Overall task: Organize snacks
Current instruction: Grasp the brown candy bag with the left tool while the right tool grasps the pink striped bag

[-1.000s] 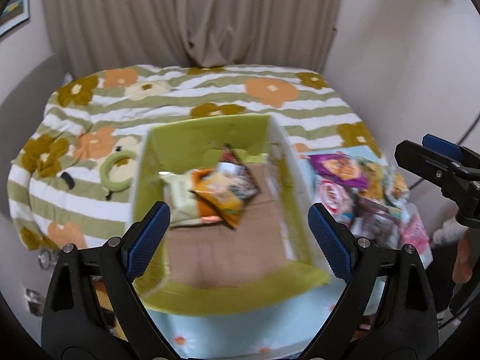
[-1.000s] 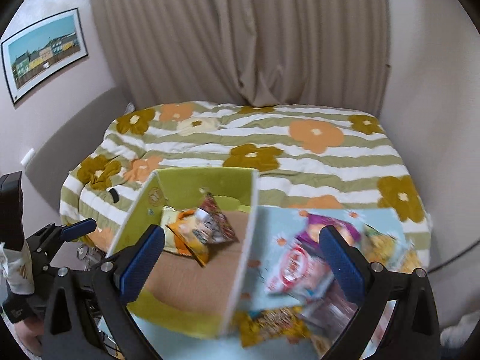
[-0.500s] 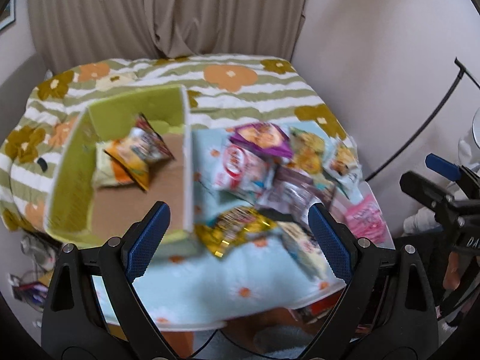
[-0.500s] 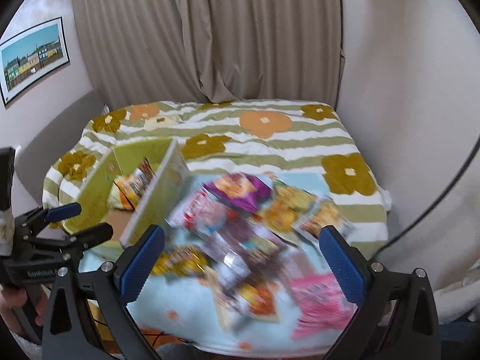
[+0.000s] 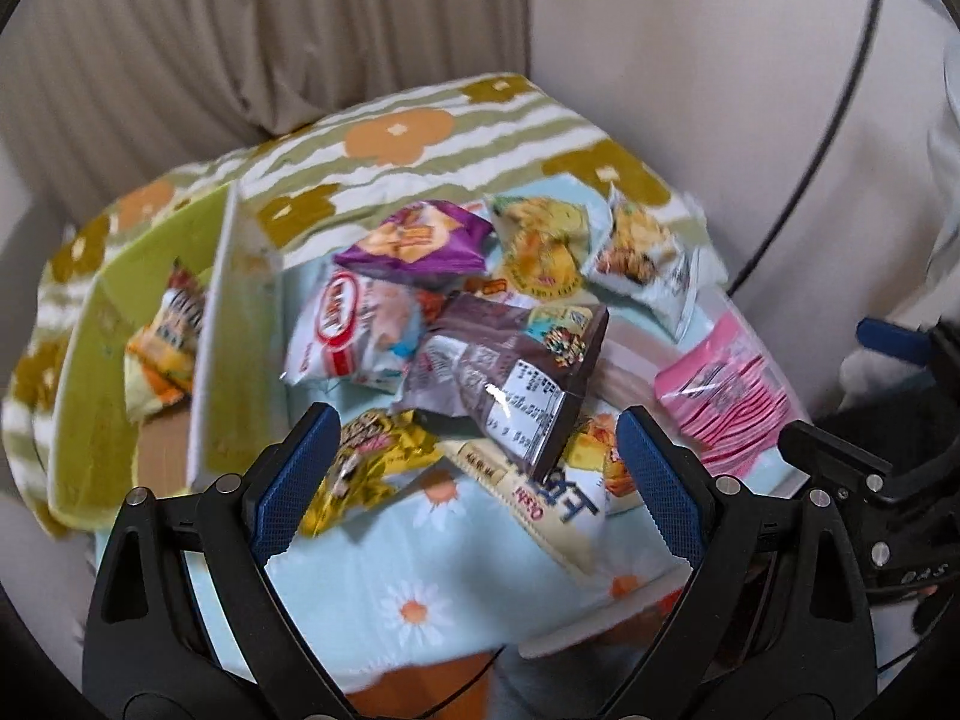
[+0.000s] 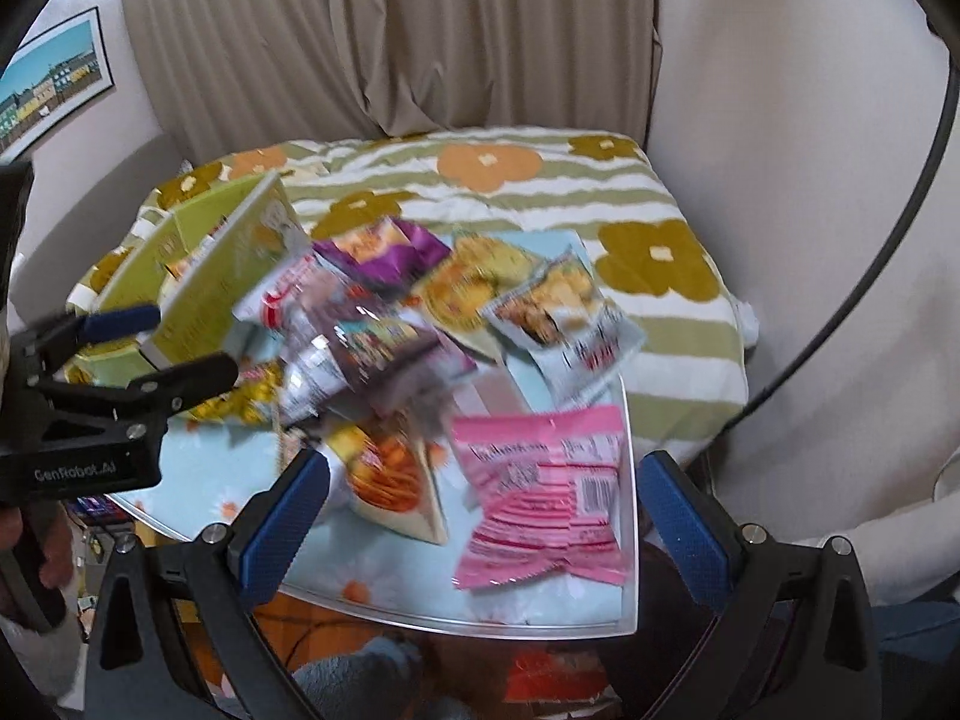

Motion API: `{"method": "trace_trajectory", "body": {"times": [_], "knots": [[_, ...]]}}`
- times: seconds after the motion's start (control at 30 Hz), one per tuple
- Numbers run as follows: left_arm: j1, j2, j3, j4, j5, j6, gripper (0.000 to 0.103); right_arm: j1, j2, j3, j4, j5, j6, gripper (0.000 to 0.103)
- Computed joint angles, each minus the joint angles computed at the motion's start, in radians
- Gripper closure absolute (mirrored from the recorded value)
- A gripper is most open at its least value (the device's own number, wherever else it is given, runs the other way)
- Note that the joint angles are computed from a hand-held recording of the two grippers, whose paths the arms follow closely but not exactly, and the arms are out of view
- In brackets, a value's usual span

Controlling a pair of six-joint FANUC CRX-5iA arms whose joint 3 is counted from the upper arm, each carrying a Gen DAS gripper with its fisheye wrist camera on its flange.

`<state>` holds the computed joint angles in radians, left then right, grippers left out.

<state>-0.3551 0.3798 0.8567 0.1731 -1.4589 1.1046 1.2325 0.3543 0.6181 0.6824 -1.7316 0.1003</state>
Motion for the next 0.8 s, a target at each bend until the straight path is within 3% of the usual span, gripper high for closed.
{"method": "trace_trajectory", "body": {"times": [0.17, 0.47, 0.73, 0.8], "knots": [[-0.063, 0.072, 0.068, -0.1, -0.017, -0.068, 0.01, -0.01, -0.029, -0.095, -0.027, 0.016, -0.05, 0.0], [-0.139, 0.133, 0.111, -0.227, 0.016, -0.171, 0.01, -0.041, -0.01, -0.135, -0.087, -0.001, -0.05, 0.0], [-0.156, 0.232, 0.247, -0.283, -0.061, -0.185, 0.011, -0.065, 0.006, -0.144, -0.109, 0.005, -0.055, 0.0], [-0.151, 0.251, 0.276, -0.277, -0.076, -0.18, 0.019, -0.069, 0.009, -0.147, -0.111, 0.005, -0.053, 0.001]]}}
